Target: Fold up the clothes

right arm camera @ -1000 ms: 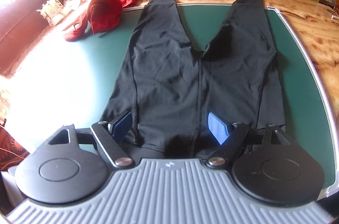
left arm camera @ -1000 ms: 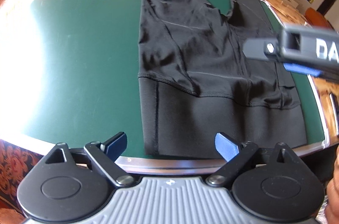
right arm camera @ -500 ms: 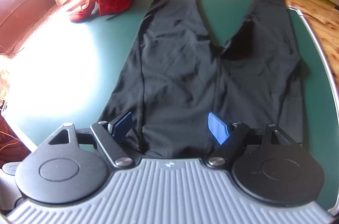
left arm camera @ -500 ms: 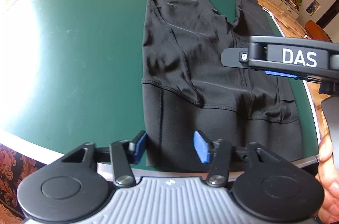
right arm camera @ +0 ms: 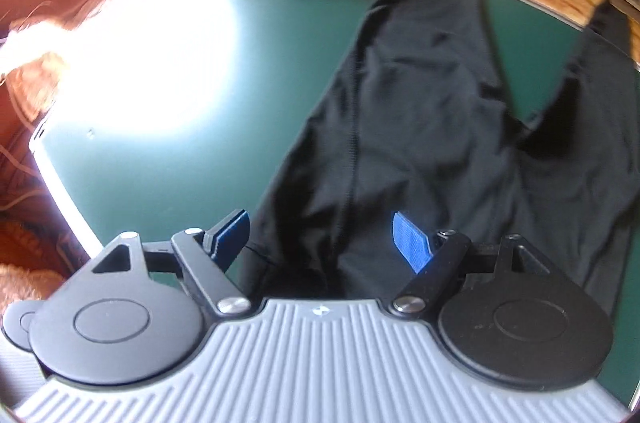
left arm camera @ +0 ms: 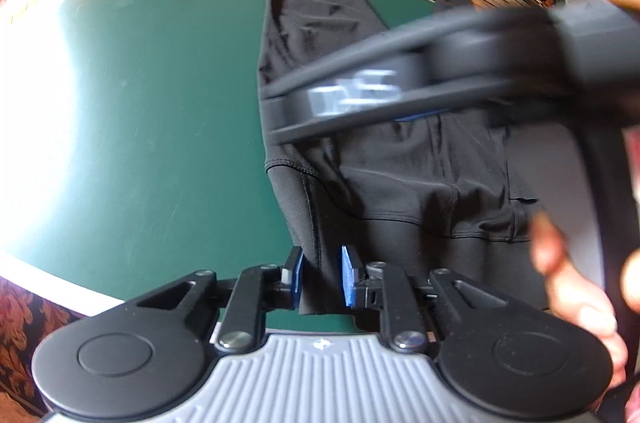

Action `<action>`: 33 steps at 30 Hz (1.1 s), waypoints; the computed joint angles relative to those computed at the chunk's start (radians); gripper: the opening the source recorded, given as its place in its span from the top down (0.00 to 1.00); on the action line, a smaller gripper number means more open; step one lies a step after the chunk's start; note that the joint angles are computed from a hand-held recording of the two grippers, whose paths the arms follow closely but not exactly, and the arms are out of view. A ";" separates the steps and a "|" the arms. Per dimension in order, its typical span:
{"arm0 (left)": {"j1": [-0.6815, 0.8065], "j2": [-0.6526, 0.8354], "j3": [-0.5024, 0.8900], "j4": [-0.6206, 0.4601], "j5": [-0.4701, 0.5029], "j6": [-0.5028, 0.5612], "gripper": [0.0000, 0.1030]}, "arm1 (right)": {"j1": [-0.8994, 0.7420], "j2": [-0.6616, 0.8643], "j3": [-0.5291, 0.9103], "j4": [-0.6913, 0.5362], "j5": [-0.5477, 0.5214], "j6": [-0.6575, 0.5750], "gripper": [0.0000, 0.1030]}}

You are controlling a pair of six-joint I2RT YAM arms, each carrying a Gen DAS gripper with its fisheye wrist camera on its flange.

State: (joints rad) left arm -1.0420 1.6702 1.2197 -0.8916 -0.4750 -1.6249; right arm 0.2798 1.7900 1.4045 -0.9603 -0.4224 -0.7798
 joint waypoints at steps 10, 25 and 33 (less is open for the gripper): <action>-0.001 0.034 0.049 -0.027 -0.014 0.026 0.79 | 0.115 0.083 0.041 0.006 0.111 0.021 0.16; 0.014 0.084 0.092 -0.038 -0.006 0.078 0.44 | 0.049 0.085 0.027 0.053 0.107 -0.030 0.84; 0.043 0.049 0.024 0.010 0.002 0.100 0.26 | -0.036 0.178 0.181 -0.037 0.041 -0.003 0.90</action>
State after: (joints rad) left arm -0.9993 1.7194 1.2440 -0.8818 -0.4726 -1.5246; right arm 0.2441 1.9676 1.5853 -0.9973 -0.3816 -0.7832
